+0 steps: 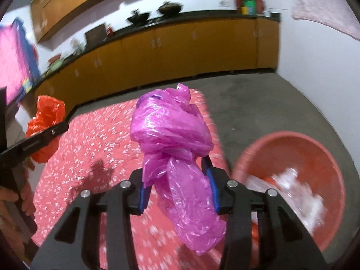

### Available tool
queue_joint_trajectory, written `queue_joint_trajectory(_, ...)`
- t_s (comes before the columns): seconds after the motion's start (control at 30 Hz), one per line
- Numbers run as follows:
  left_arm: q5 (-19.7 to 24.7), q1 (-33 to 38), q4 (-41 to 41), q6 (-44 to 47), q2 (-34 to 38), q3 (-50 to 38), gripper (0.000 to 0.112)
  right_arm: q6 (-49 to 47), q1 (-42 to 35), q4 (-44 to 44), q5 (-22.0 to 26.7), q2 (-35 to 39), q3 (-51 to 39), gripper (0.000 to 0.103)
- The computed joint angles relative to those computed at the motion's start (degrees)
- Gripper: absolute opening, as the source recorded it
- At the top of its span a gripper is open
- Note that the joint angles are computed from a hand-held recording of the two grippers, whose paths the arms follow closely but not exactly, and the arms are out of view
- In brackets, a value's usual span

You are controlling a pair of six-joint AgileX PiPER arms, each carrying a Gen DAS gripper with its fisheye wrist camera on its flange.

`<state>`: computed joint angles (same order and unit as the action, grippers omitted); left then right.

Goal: Collect trash
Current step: 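Carry the red-orange bag with the left tool while the right tool carries the pink bag to the basket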

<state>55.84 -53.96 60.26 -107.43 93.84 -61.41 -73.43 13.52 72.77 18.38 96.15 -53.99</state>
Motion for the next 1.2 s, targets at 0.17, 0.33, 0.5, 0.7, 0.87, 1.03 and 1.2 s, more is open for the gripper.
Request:
queue_joint_trajectory(0.17,0.3,-5.3,0.9,2.7,4.2,-7.2,0.056,-4.7,-9.9,3.5,2.6,-9.7,8.3,0.042)
queue_joint_trajectory(0.33,-1.2,-8.1,1.2,6.5,9.7,-14.4,0.056,-8.0,-17.3,4.4,3.5,-15.2,12.7,0.042)
queue_joint_trajectory(0.5,-3.5,-8.8,0.9,11.2,14.6,-20.7,0.056,-12.3,-25.2,5.2,4.7,-17.4,14.4,0.042)
queue_joint_trajectory(0.7,-6.0,-8.5,-2.3,16.6,19.4,-28.0,0.057,-17.3,-31.2,7.4,5.6,-16.4,15.0,0.042)
queue_joint_trajectory(0.87,-7.8,-8.5,-3.8,19.4,22.5,-32.1,0.057,-20.9,-33.7,10.0,6.6,-14.4,14.9,0.042)
queue_joint_trajectory(1.03,-9.2,-8.4,-4.0,20.3,24.9,-34.8,0.057,-21.6,-33.9,11.2,6.5,-12.1,14.0,0.042)
queue_joint_trajectory(1.2,-9.6,-8.1,-5.9,23.1,27.6,-38.3,0.057,-22.5,-34.0,12.1,6.5,-9.9,12.8,0.042)
